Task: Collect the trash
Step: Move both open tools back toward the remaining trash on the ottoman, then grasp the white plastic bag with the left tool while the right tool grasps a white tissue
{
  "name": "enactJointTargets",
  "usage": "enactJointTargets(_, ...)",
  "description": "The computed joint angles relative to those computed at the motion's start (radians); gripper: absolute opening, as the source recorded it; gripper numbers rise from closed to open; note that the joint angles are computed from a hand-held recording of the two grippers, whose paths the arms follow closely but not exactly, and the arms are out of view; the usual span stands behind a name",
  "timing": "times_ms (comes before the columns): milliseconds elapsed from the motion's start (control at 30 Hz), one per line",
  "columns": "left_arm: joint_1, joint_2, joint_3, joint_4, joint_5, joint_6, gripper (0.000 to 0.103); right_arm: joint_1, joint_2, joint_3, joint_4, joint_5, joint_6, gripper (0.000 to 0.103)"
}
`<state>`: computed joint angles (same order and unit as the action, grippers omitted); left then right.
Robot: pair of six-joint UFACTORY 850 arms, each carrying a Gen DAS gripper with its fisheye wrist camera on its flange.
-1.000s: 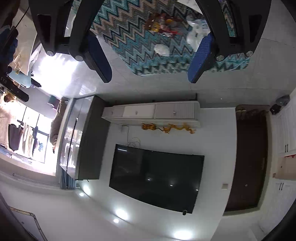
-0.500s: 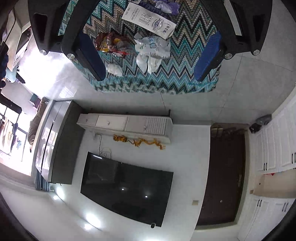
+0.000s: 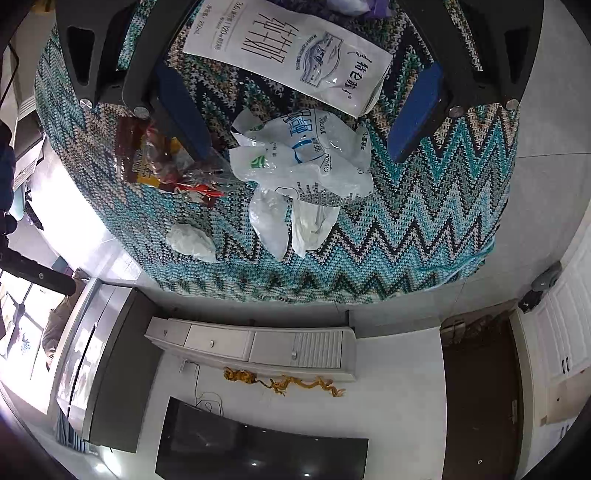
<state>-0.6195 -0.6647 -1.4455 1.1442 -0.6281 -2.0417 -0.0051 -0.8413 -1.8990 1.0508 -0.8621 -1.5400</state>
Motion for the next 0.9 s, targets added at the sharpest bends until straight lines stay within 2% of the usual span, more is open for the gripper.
enactJointTargets(100,0.023,-0.012,0.002,-0.034,0.028,0.016,0.096,0.033,-0.056,-0.049,-0.060,0.009,0.057,0.057)
enactJointTargets(167,0.037,-0.007,0.021,-0.020,0.064,-0.019,0.093,0.054,-0.106,-0.099,-0.105,0.012,0.102,0.057)
enactJointTargets(233,0.053,-0.005,0.037,-0.017,0.109,-0.047,0.073,0.074,-0.147,-0.143,-0.150,0.008,0.156,0.057)
enactJointTargets(367,0.067,0.004,0.069,0.062,0.154,-0.153,0.065,0.103,-0.230,-0.230,-0.219,0.002,0.232,0.057)
enactJointTargets(433,0.069,0.010,0.082,0.104,0.173,-0.199,0.055,0.112,-0.258,-0.257,-0.232,-0.005,0.250,0.057)
enactJointTargets(600,0.062,0.008,0.093,0.140,0.159,-0.244,0.044,0.123,-0.307,-0.309,-0.248,-0.025,0.284,0.056)
enactJointTargets(633,0.060,0.012,0.101,0.155,0.159,-0.261,0.037,0.124,-0.314,-0.317,-0.249,-0.029,0.287,0.052)
enactJointTargets(667,0.063,0.012,0.098,0.158,0.167,-0.266,0.035,0.124,-0.320,-0.325,-0.252,-0.035,0.291,0.048)
enactJointTargets(733,0.062,0.014,0.099,0.170,0.165,-0.286,0.031,0.121,-0.335,-0.349,-0.254,-0.060,0.302,0.029)
enactJointTargets(800,0.059,0.018,0.104,0.183,0.161,-0.300,0.029,0.116,-0.337,-0.351,-0.247,-0.083,0.287,0.021)
enactJointTargets(900,0.050,0.028,0.110,0.183,0.148,-0.316,0.026,0.105,-0.297,-0.294,-0.221,-0.075,0.238,0.018)
